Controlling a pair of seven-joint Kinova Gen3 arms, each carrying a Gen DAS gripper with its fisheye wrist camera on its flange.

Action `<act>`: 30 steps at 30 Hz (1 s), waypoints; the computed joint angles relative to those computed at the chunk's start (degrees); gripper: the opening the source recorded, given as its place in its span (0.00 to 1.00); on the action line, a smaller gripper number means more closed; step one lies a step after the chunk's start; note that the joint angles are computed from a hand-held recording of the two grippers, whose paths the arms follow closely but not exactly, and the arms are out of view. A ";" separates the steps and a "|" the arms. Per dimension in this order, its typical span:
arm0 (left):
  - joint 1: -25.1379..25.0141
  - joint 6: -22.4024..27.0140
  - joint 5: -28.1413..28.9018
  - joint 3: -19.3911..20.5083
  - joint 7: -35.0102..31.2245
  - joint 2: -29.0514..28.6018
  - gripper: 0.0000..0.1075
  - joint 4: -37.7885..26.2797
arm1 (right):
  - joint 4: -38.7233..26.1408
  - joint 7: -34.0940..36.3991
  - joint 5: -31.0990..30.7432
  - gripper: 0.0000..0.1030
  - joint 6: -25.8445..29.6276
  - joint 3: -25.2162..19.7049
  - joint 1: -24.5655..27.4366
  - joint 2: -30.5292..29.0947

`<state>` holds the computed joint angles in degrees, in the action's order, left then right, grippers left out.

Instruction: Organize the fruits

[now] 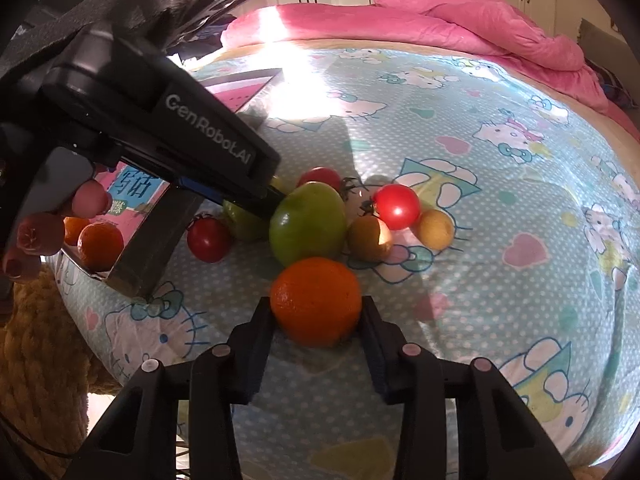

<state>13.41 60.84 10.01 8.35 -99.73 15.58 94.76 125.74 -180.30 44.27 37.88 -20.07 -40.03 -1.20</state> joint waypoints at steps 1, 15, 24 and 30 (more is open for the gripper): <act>-0.14 -0.05 0.22 -0.01 -0.12 -0.10 0.39 0.12 | 0.16 0.04 -0.07 0.41 -0.21 0.01 0.00 -0.16; -3.13 0.07 3.87 -0.65 -4.94 -4.90 0.39 2.18 | 6.28 -8.83 0.72 0.40 -7.74 -6.39 9.43 -8.75; -4.08 -0.78 7.00 -1.02 -6.74 -8.81 0.39 3.89 | 6.24 -11.10 3.08 0.40 -5.20 -9.81 11.97 -10.94; -3.39 -1.08 7.13 -1.05 -7.47 -12.03 0.39 4.83 | 5.70 -12.93 4.03 0.40 -2.26 -11.44 11.69 -11.33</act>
